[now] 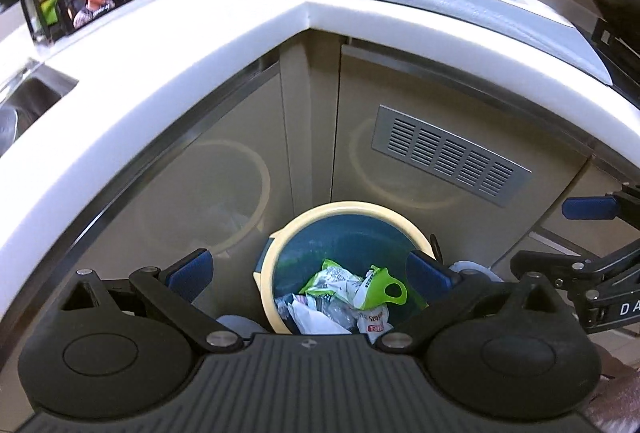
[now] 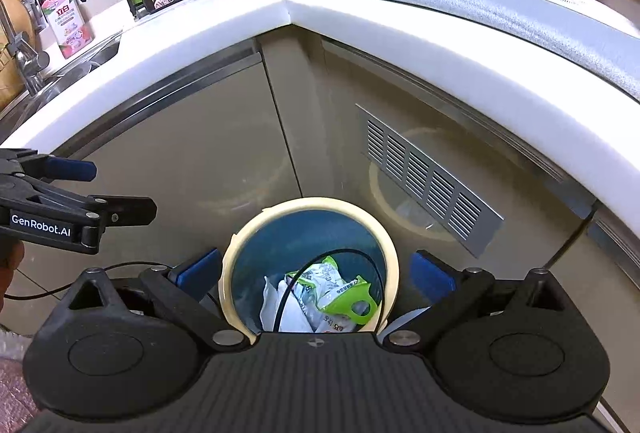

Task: Collect trash
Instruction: 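Raise both open tools from the bin toward the grey mat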

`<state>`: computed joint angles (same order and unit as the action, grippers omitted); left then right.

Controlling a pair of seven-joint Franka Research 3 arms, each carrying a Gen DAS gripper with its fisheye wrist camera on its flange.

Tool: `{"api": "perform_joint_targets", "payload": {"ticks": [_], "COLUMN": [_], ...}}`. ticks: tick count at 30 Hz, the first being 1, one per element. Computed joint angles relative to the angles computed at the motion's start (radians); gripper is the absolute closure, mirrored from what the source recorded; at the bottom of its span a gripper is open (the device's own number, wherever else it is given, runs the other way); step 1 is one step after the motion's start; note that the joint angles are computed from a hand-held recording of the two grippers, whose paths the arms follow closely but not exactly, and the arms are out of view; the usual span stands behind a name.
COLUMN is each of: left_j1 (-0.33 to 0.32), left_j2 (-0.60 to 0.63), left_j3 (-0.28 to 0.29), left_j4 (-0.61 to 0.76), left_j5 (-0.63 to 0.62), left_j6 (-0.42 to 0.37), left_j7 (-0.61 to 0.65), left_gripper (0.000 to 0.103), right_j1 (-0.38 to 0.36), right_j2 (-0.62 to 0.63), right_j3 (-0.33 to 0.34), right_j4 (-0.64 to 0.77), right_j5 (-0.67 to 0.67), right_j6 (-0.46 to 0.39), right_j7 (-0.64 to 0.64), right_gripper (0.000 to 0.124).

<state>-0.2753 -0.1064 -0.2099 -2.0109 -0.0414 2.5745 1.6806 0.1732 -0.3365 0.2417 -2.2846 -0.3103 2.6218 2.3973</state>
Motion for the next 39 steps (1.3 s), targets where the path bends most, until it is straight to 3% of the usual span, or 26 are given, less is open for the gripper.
{"api": "perform_joint_targets", "payload": {"ticks": [22,28,39], "left_j1": [-0.004,0.003,0.011], "left_j2": [0.0,0.008,0.041], "left_j3": [-0.004,-0.012,-0.017], "left_j4": [-0.005,-0.001,0.078], "left_j5": [0.02,0.082,0.153], "left_j6": [0.005,0.016,0.027], "left_j7": [0.014,-0.018,-0.047], "left_gripper": [0.0,0.0,0.0], "right_j1": [0.021,0.027,-0.083], "right_j2": [0.018,0.042,0.042], "right_j3": [-0.014,-0.016,-0.006], "right_j4": [0.013,0.036,0.084], "right_j5": [0.039,0.025,-0.173], "right_j6": [-0.017,-0.044,0.076], "right_j7": [-0.042,-0.063,0.097], "right_gripper": [0.021,0.021,0.021]}}
